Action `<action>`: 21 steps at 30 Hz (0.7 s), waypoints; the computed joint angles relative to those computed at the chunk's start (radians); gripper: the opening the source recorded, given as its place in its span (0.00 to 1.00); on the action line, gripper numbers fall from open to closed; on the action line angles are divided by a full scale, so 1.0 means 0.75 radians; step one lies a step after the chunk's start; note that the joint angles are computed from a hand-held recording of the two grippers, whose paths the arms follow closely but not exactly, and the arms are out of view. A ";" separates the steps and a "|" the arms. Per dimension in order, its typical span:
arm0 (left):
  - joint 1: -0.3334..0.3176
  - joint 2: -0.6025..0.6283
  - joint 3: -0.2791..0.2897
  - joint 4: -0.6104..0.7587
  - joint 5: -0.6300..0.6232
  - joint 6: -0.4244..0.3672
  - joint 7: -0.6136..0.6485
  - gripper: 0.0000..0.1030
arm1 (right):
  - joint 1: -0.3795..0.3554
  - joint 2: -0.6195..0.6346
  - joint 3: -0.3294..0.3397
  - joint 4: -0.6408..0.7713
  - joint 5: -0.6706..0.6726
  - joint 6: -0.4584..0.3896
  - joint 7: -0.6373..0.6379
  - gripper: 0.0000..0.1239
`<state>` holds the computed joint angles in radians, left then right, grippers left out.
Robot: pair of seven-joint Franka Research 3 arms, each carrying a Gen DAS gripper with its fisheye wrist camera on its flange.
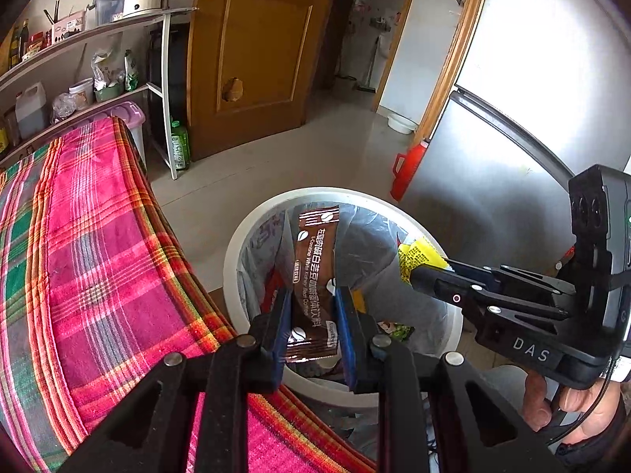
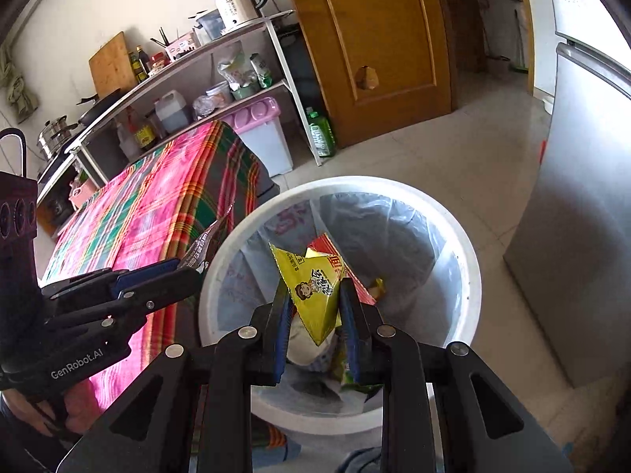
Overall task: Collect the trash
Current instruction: 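Open both tools to drop the packet and stick into the bin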
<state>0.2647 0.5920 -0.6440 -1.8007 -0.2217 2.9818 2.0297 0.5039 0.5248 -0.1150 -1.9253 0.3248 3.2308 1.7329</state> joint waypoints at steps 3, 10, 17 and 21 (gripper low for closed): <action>-0.022 0.010 0.025 0.019 0.007 -0.021 -0.020 0.28 | 0.017 0.003 -0.020 -0.003 0.001 -0.001 0.003 0.22; -0.003 0.006 0.005 0.006 -0.023 -0.023 -0.003 0.35 | 0.064 -0.005 -0.070 -0.017 0.001 0.002 0.019 0.28; 0.116 -0.035 -0.110 -0.079 -0.079 0.038 0.062 0.35 | 0.215 -0.041 -0.208 -0.061 0.002 0.021 0.048 0.28; 0.247 -0.062 -0.237 -0.162 -0.099 0.100 0.105 0.35 | 0.360 -0.069 -0.332 -0.104 0.015 0.042 0.064 0.28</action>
<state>0.4497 0.5457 -0.8218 -1.9225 -0.2959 3.0570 2.1082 0.7738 0.4728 -0.3637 -2.0031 0.3356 3.2622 1.7809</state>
